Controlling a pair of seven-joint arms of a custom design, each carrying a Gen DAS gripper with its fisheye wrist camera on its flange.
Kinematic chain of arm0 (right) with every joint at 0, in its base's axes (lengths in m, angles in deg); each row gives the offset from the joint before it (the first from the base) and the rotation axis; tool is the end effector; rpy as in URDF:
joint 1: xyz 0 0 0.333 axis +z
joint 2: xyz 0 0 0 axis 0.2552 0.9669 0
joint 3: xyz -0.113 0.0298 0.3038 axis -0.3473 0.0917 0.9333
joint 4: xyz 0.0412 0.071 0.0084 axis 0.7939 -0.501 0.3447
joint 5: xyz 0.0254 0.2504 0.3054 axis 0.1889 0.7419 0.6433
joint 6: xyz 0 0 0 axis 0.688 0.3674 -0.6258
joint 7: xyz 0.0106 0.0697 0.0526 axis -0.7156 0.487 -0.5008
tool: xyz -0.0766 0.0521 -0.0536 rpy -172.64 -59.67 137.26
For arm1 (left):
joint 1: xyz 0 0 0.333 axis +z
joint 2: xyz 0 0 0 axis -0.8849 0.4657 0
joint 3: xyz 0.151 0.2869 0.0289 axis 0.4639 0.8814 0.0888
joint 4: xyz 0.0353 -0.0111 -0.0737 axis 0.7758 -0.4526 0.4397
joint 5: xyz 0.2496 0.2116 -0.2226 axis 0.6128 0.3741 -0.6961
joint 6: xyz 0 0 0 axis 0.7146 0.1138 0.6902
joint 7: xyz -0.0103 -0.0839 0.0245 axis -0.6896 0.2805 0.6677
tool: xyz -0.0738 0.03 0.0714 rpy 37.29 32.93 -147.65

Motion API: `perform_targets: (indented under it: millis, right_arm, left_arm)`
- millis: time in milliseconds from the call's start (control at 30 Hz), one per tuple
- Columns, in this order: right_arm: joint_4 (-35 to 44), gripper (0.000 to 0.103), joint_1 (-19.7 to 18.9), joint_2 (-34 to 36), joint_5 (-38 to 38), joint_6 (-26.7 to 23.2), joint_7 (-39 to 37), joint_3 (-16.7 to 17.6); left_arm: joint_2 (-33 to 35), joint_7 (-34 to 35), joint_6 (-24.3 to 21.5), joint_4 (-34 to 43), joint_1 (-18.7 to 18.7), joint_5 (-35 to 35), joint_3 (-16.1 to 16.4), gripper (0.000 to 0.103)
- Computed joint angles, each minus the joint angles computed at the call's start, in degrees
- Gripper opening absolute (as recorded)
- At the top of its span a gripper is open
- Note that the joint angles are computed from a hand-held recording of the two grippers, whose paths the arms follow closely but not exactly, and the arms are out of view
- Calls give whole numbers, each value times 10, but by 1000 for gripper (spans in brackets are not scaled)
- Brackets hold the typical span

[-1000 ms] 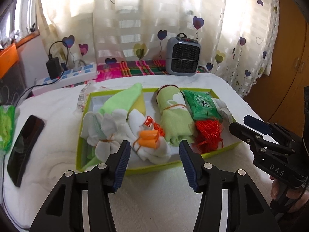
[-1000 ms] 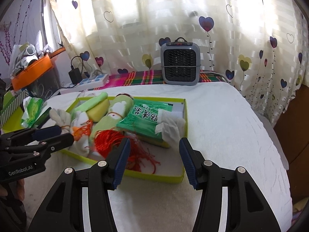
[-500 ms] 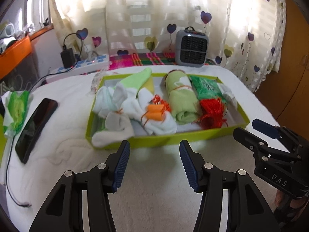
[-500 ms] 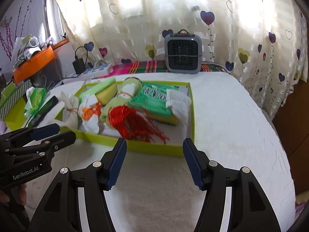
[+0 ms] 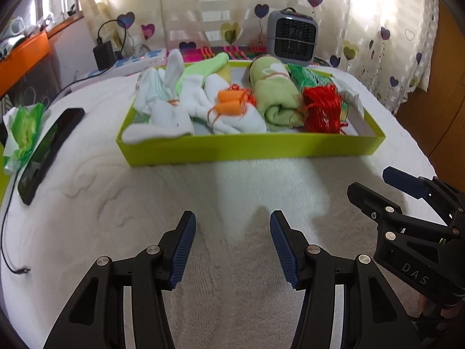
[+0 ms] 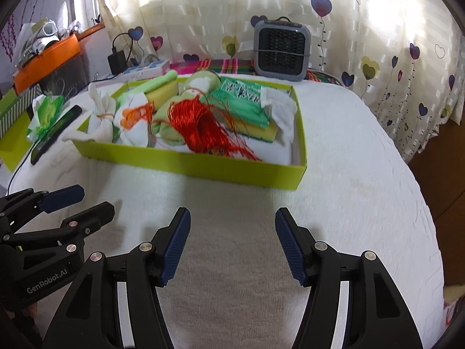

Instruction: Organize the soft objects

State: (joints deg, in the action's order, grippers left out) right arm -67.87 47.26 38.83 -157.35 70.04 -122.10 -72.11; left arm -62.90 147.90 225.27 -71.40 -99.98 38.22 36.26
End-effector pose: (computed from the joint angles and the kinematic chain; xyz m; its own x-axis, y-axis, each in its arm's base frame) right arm 0.4723 0.3570 0.2871 -0.0927 -0.9956 -0.0128 -0.7461 0.0780 -0.6612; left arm 0.5268 -0.2848 0.2808 -0.3633 -0.9311 0.0334 -0.7488 0.2705 -0.6050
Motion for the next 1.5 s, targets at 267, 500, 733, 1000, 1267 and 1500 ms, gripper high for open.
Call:
perform_targets:
  millis: [267,500,733,1000,1267,1500]
  right_arm:
    - [-3,62,5,5,45,-11,-27,0]
    - [-9,67,5,3,51,-1,-19,-5]
    - [-9,69,6,5,53,4,-19,-7]
    - [-7,71,8,7,55,4,-23,-8]
    - [-7,71,8,7,55,4,-23,-9]
    - [-6,72,9,7,55,4,-23,-9]
  left_arm:
    - [12,8,23,-11,-93,-48,82,53]
    - [20,41,34,-11,-131,-104,108,54]
    - [27,63,31,-7,-157,-140,128,55]
    - [26,75,32,-7,-147,-150,116,56]
    - [26,79,32,-6,-147,-155,115,56]
    - [26,81,32,-6,-147,-157,115,56]
